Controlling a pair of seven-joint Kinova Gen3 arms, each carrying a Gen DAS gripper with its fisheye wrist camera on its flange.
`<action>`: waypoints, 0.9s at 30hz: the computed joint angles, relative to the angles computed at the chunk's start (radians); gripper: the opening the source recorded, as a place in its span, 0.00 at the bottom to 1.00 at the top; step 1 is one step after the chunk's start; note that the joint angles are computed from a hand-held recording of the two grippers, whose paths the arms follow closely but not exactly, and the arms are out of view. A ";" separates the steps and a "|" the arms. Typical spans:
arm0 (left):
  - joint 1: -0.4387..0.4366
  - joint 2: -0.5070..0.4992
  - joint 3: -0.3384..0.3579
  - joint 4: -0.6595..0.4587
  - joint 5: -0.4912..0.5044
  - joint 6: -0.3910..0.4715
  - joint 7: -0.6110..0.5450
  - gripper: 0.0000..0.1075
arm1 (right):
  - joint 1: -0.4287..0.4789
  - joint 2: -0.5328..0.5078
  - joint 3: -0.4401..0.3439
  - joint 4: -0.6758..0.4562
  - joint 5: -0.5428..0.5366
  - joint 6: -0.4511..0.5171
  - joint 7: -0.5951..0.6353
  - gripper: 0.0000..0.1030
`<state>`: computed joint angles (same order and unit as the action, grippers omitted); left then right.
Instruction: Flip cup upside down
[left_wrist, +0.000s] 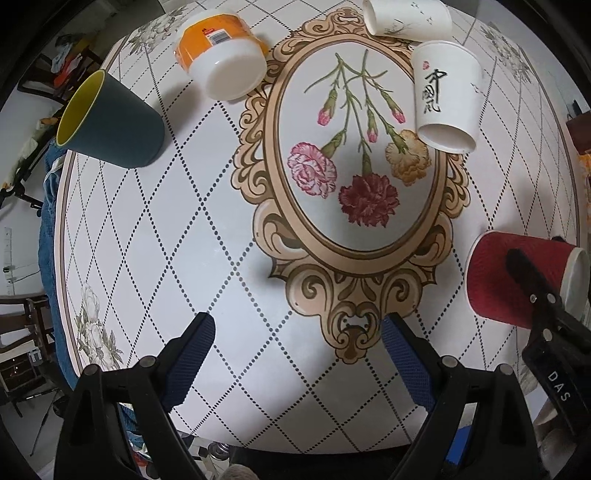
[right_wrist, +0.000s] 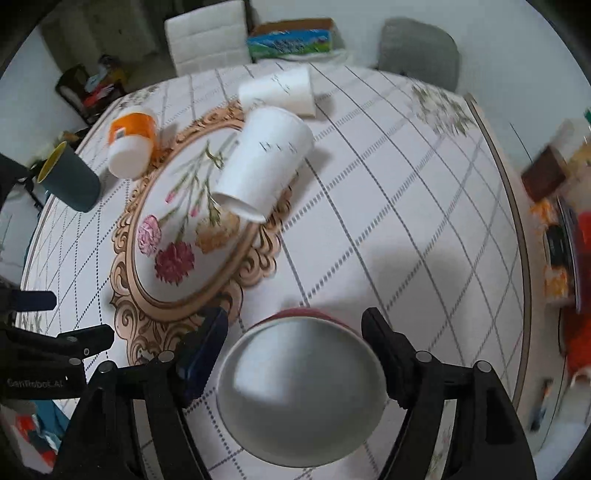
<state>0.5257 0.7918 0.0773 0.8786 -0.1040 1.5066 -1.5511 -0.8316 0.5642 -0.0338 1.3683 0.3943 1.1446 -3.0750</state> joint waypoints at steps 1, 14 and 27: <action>0.003 -0.004 -0.001 0.003 -0.003 0.000 0.001 0.86 | 0.001 0.000 -0.001 -0.005 -0.011 0.009 -0.007 0.77; -0.010 -0.129 0.026 -0.051 0.039 0.045 -0.039 0.86 | -0.080 -0.096 0.002 -0.196 -0.082 0.406 -0.148 0.94; -0.022 -0.291 0.043 -0.154 0.091 0.130 -0.031 0.86 | -0.217 -0.103 -0.035 -0.578 0.062 0.817 -0.182 0.94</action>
<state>0.5037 0.5011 0.1207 0.7249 -0.0133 1.6371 -1.5817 -1.0488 0.4610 -0.0691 0.7903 0.4568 1.9617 -3.2568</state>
